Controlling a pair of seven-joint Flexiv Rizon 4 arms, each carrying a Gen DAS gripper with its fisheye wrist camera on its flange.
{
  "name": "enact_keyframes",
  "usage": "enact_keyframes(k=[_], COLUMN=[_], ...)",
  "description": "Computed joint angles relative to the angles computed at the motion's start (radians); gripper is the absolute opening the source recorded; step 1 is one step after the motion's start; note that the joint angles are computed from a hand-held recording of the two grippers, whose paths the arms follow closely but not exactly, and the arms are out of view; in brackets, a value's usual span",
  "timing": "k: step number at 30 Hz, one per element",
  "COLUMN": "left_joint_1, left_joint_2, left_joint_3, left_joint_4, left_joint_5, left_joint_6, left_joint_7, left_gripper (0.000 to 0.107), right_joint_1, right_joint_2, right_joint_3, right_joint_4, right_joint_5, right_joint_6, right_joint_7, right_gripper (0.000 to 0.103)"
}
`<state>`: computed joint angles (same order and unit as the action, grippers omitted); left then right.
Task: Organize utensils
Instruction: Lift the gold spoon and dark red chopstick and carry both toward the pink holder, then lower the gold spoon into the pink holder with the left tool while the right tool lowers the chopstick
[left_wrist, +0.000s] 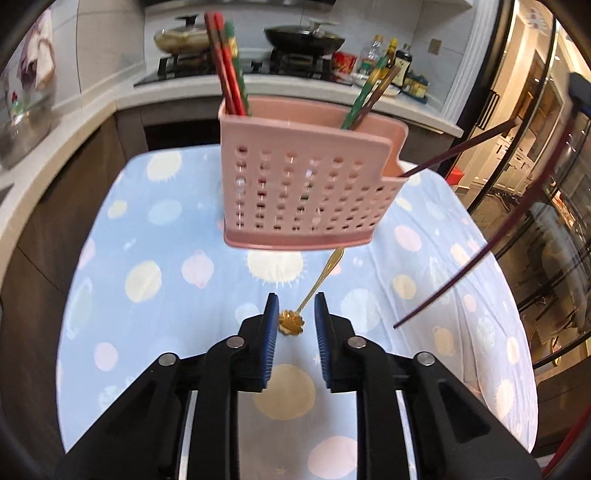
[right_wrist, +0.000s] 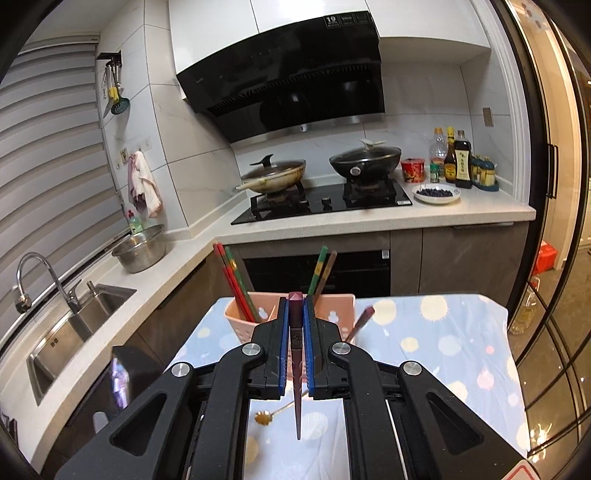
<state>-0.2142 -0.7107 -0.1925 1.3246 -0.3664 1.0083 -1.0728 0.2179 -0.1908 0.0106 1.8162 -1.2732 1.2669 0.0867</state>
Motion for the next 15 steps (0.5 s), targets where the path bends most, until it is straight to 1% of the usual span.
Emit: enact_keyframes(k=[1, 3, 8, 15], left_joint_1=[-0.006, -0.017, -0.033, -0.019], left_joint_2=[-0.010, -0.033, -0.095, -0.133], left_joint_3=[0.006, 0.019, 0.042, 0.024], left_joint_4=[-0.008, -0.030, -0.099, -0.127], left_joint_5=[0.003, 0.013, 0.041, 0.031], left_joint_6=[-0.003, -0.015, -0.075, -0.122], left_joint_7=[-0.013, -0.043, -0.102, -0.134], left_gripper=[0.031, 0.035, 0.035, 0.033], right_joint_1=[-0.002, -0.004, -0.005, -0.002], right_joint_2=[0.001, -0.002, -0.008, -0.012], right_joint_3=[0.000, 0.000, -0.003, -0.004], right_joint_4=[0.008, 0.015, 0.026, 0.033], right_joint_5=[-0.001, 0.000, 0.002, 0.007], right_joint_6=[0.006, 0.011, 0.024, 0.025], right_joint_7=[0.006, 0.010, 0.014, 0.011], right_gripper=[0.007, 0.007, 0.007, 0.007])
